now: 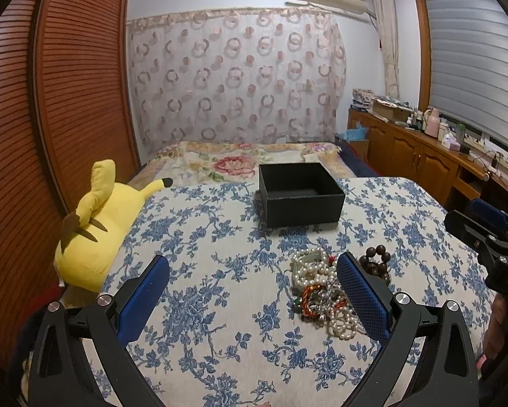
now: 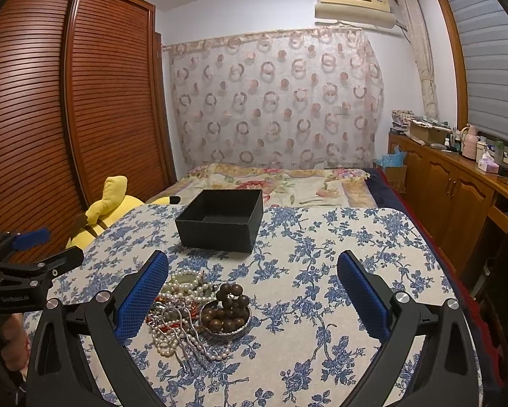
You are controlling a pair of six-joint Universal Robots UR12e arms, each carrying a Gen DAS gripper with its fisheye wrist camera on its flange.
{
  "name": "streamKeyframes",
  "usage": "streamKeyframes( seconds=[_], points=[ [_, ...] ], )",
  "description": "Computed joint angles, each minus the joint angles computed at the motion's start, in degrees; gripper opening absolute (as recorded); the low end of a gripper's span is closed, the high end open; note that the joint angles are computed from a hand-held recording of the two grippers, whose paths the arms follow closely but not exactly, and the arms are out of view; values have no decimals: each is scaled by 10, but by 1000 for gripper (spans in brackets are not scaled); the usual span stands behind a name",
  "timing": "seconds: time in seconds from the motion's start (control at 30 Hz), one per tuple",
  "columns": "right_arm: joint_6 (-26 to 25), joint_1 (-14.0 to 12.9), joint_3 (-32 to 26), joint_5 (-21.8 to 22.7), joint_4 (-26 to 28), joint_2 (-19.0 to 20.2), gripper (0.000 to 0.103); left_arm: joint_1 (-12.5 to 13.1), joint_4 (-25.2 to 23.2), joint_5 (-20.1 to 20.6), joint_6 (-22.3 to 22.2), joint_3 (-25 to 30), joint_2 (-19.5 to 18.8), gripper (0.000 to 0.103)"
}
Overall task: Organize jewelry
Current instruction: 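Reach the right tool to the brown bead bracelet and close on it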
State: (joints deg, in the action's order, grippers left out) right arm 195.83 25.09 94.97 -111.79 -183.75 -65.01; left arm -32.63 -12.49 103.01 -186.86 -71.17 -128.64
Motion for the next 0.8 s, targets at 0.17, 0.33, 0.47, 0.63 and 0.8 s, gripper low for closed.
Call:
streamKeyframes(
  seconds=[0.17,0.33,0.47,0.63,0.8],
  points=[
    [0,-5,3,8,-2,4,100,4,-6,-5,-4,-1,-2,95],
    [-3,-5,1,13,2,6,100,7,-10,-7,-9,-3,-2,95],
    [-8,-7,0,21,4,8,100,11,-13,-11,-8,-5,-2,95],
    [-17,-10,-4,49,12,11,95,15,-23,-18,-6,-7,-2,95],
    [-23,-13,-7,77,27,14,91,20,-36,-24,-5,-9,-3,95]
  ],
)
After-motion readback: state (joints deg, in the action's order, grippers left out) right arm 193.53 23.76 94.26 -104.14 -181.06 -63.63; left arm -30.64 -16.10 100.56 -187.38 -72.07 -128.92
